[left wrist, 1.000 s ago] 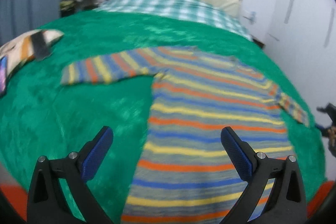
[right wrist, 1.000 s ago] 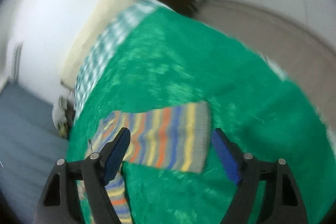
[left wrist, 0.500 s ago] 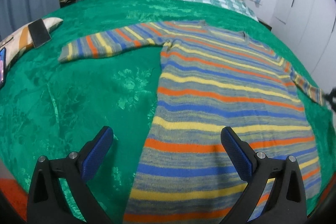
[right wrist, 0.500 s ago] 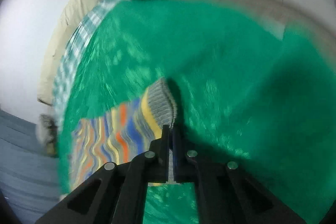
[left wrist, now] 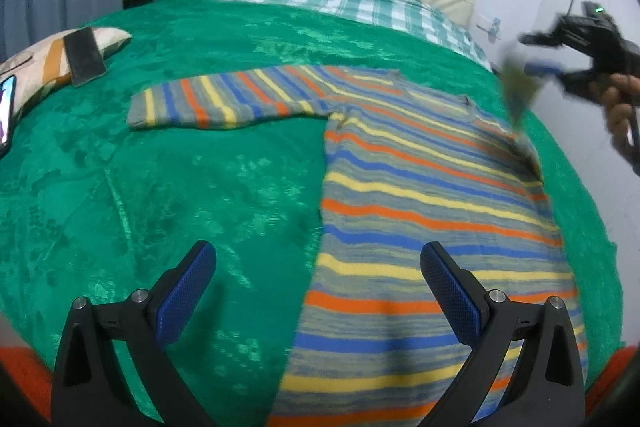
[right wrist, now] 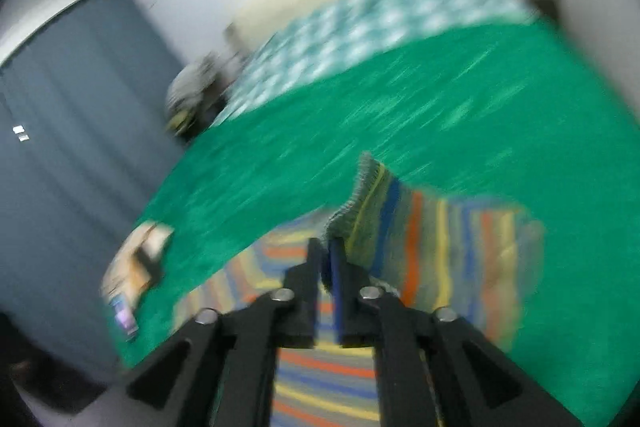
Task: Fold small clothes
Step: 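Grasp a sleeve cuff with the right gripper and lift it toward the body, then lay the held sleeve across the sweater body and open the right gripper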
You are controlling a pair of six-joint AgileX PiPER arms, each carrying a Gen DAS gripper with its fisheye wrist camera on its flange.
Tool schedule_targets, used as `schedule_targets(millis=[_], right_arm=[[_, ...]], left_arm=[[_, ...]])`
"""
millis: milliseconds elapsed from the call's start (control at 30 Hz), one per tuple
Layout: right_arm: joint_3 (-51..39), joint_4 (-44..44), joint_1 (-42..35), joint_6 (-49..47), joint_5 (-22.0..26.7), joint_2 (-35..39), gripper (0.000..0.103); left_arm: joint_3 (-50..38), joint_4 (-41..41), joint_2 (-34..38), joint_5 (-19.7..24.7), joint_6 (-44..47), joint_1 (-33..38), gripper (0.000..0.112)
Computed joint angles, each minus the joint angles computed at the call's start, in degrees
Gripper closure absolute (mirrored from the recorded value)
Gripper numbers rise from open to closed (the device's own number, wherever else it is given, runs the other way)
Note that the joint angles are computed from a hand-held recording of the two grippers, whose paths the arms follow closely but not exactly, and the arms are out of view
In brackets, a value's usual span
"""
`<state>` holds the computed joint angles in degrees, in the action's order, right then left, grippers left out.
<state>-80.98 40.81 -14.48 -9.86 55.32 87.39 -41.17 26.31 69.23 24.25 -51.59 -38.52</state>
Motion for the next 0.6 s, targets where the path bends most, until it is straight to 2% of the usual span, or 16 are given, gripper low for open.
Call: schedule_targets(millis=[33, 133, 200, 233, 400, 467, 500, 533, 600], right_arm=[[1.19, 2.99, 0.81, -0.7, -0.88, 1.38, 0.04], [7.95, 9.27, 0.18, -6.63, -4.67, -1.58, 0.041], [10.51, 9.39, -2.57, -8.01, -3.8, -3.0, 0.041], [11.6, 8.53, -4.46, -8.16, -2.72, -3.46, 0.04], [17.41, 5.69, -12.57, -8.45, -2.97, 0.22, 0.04], [19.9, -1.74, -14.95, -4.25, -3.9, 2.68, 0.042], [23.26, -3.62, -16.32, -4.38, -6.78, 1.44, 0.049], [26.17, -3.2, -17.97, -6.36, -8.6, -1.23, 0.071], [33.01, -1.82, -20.88, -11.47, -11.34, -9.27, 0.058]], left_arm=[[-0.05, -0.56, 0.15, 0.25, 0.38, 0.54, 0.01], [0.13, -9.01, -0.16, -0.73, 7.54, 4.17, 0.01], [0.17, -14.96, -0.26, -1.8, 13.05, 6.18, 0.01], [-0.01, -15.46, -0.08, -1.97, 13.53, 6.35, 0.01], [-1.14, -8.92, 2.04, -1.51, 8.53, 2.75, 0.01], [-1.22, -5.03, 2.43, -0.96, 5.7, 0.04, 0.01], [-1.34, -2.82, 2.53, -0.53, 4.05, -1.38, 0.01], [-1.16, -1.16, 2.29, -0.31, 2.96, -2.47, 0.01], [-0.99, 3.4, 2.0, 0.2, -0.19, -5.35, 0.01]])
